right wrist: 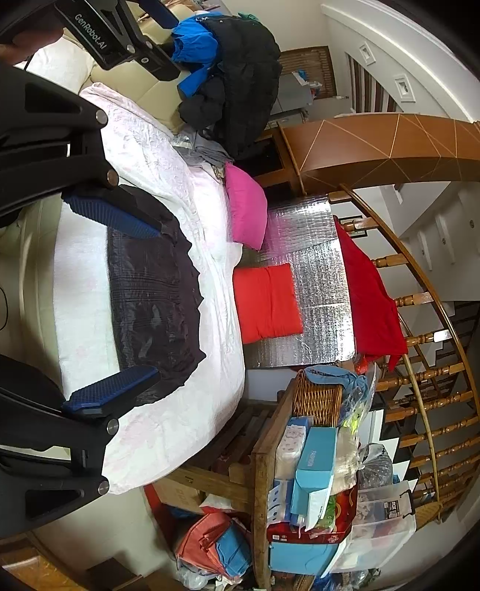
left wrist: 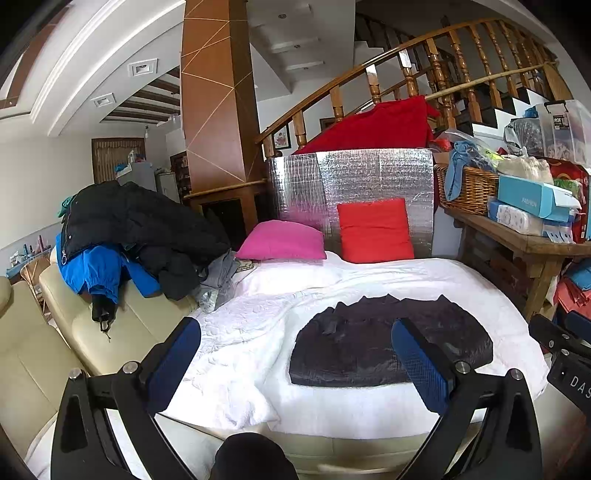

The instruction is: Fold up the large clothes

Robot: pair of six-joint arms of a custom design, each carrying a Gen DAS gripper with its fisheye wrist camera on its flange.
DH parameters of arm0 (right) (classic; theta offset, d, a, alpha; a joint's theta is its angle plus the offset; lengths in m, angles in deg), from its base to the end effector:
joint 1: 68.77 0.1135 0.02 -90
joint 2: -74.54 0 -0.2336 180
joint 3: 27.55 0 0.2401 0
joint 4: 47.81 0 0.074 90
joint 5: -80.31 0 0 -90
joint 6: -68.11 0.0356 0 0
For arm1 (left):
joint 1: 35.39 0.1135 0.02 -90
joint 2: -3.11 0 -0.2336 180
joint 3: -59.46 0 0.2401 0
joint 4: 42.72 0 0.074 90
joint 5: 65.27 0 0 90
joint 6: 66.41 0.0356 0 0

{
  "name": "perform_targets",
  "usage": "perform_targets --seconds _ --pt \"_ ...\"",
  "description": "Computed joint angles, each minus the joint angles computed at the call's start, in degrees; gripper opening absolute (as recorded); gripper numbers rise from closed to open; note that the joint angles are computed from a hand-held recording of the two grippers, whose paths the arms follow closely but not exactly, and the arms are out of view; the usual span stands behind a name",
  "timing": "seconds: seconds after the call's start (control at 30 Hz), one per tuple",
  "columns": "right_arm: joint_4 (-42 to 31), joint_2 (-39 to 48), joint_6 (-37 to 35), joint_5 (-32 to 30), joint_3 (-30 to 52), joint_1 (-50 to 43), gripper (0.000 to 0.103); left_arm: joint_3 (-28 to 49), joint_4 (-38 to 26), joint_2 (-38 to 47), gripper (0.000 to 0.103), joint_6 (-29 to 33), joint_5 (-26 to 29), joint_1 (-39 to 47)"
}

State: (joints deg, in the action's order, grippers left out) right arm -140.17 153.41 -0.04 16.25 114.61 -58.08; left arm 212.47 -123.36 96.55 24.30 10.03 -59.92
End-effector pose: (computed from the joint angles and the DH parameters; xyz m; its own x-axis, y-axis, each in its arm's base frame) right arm 0.1753 0.0172 0.5057 -0.3654 0.2716 -0.8903 0.3716 0.9195 0.1280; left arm 0.2374 -0.0984 0.5147 -0.3247 0.1614 -0.9319 0.1902 0.9764 0.1028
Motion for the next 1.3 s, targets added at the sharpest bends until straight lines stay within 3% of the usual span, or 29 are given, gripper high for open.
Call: perform_targets --seconds 1.03,1.3 --pt "-3.3 5.9 -1.3 1.8 10.0 1.8 0.075 -0.7 1.3 -1.4 0.103 1.0 1.6 1.9" --pt "-3.7 7.7 -1.6 1.5 12.0 1.7 0.075 3.9 -1.0 1.7 0.103 0.6 2.6 2.3"
